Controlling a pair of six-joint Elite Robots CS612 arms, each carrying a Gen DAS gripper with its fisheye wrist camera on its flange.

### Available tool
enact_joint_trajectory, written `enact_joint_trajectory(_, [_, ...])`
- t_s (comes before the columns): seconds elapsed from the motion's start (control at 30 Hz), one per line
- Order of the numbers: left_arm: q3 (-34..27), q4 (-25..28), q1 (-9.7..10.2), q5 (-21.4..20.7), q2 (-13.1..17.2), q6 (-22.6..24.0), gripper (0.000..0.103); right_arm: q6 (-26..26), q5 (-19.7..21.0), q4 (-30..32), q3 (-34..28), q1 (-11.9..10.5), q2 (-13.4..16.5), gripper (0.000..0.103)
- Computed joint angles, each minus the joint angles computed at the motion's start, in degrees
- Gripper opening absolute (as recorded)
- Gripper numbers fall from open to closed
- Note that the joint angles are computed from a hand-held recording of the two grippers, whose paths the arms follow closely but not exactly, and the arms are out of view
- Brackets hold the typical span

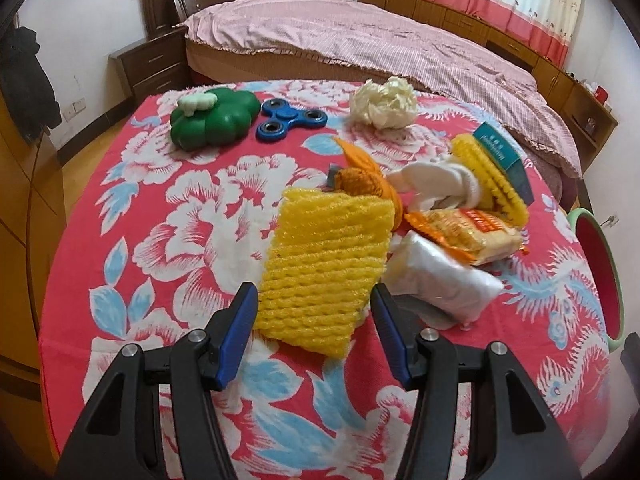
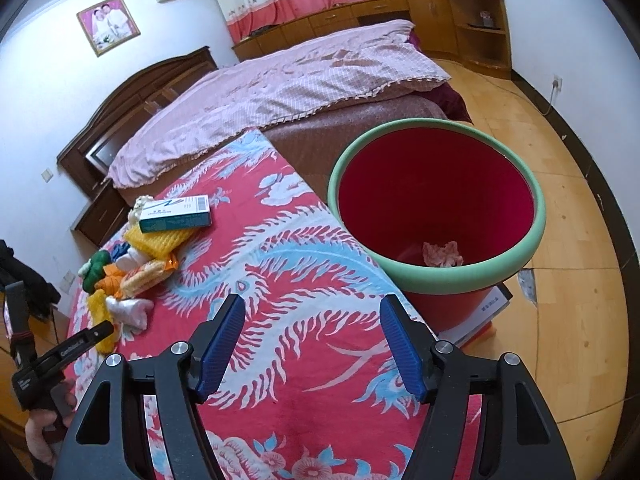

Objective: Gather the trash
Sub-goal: 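Move the left tool back over the table to the yellow foam net, then close the left tool on the yellow foam net and lift it, then grasp the silver plastic bag with the right tool while the left tool holds the foam net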

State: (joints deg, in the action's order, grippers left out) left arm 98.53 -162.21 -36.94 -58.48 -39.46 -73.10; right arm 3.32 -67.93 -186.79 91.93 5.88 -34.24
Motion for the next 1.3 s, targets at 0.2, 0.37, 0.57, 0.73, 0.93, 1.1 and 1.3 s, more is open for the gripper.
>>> enact_joint_trajectory(0.2, [-0.1, 0.0, 0.49, -0.7, 0.5, -0.4, 0.059, -0.3, -0.2, 0.8, -0.4, 0.3, 0.2, 0.071])
enact_joint_trajectory(0.37, [0.4, -1.1, 0.61, -0.5, 0.4, -0.7, 0.059, -0.8, -0.1, 2.2, -1.0, 0.6, 0.4, 0.071])
enact_joint_trajectory(0.57, [2.3, -7.0, 0.52, -1.5, 0.2, -0.7, 0.037, -2.4, 0.2, 3.2, -1.5, 1.2, 0.4, 0.071])
enact_joint_trajectory(0.73, [4.1, -12.3, -0.11, -1.3, -0.1, -0.2, 0.025, -4.9, 0.9, 4.7, -2.4, 2.2, 0.6, 0.071])
enact_joint_trajectory(0.93, [6.5, -13.9, -1.12, 1.7, -1.6, -1.8, 0.022, -8.6, 2.5, 6.8, -3.8, 3.8, 0.8, 0.071])
enact_joint_trajectory(1.1, [8.5, -12.7, -1.79, 3.9, -2.8, -4.4, 0.022, -11.9, 4.3, 9.5, -5.3, 5.2, 1.4, 0.071])
enact_joint_trajectory(1.3, [10.7, -12.0, -2.24, 4.8, -3.8, -7.7, 0.022, -17.5, 4.8, 14.9, -8.5, 7.4, 2.9, 0.071])
